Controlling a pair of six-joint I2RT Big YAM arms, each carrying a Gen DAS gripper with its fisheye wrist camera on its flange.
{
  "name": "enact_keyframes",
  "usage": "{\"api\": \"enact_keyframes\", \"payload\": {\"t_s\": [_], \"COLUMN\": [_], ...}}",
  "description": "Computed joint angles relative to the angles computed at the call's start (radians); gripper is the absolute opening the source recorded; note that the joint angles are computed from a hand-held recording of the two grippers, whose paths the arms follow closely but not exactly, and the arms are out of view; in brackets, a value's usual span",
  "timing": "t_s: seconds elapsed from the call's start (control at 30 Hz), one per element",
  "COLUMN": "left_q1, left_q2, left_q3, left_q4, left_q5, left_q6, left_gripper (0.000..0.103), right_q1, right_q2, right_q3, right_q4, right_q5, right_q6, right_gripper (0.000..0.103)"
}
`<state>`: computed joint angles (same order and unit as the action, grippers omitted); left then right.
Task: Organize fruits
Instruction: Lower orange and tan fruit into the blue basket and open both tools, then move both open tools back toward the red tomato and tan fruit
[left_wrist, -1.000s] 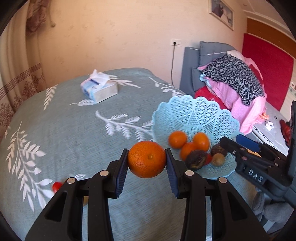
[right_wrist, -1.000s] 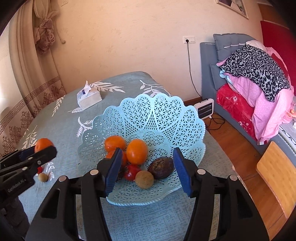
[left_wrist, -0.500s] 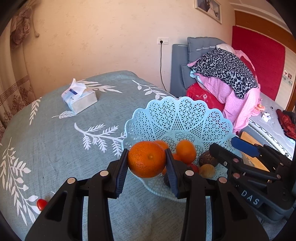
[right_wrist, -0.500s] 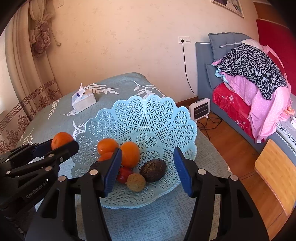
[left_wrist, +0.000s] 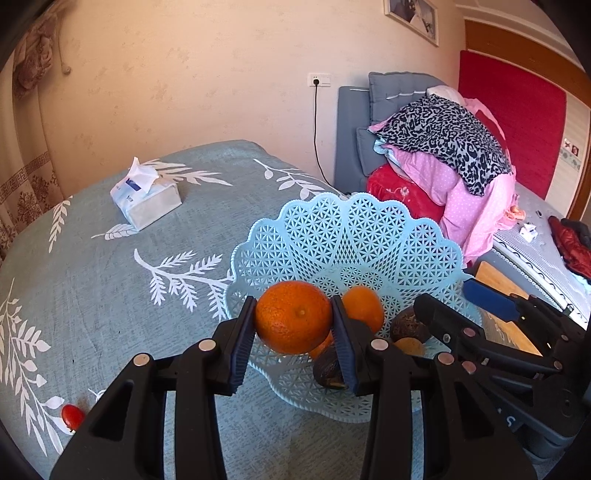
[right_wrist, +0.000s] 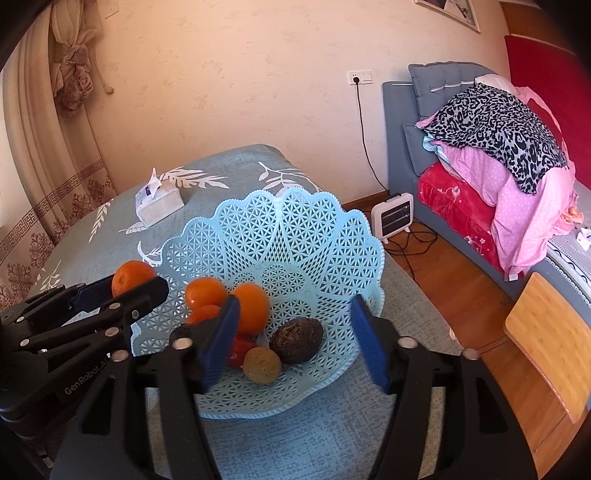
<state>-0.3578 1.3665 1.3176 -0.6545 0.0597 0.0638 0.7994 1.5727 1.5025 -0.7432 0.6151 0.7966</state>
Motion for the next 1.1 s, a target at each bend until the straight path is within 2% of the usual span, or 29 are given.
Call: {"api": "enact_keyframes", "payload": {"t_s": [0.1,0.23,0.3,0.87,1.1], "left_q1": [0.007,0.023,0.034,0.15,0.213], "left_q2": [-0.003,-0.024,-0.031,-0.085,-0.115], "left_q3": [-0.003,-0.015,-0.017,-0.058,-0.09], "left_q4": [0.003,0.023,0.026,0.02,0.016], "left_q5": [-0.001,0.007,0.01,0.011,0.017], "left_q6": [-0.007,-0.021,-0.029,-0.065,-0.054], "left_gripper": [0.041,0.06,0.065,0.071,0.071], "right_q1": [0.001,0.002,0.003,0.025,0.045], "right_q2": [0.0,0.003,0.003,0.018,0.036], "right_q3": [0.0,0.004,0.005,0.03,0.058], "right_q4": [0.001,0.0,-0.002,-0.002,0.006], "right_q5": [0.005,0.005,0.007,0.013,0.004], "right_q6": [-0.004,-0.006,-0.006,-0.031,-0.067], "right_gripper": [0.068,0.068,0.068,0.068,0.068]}}
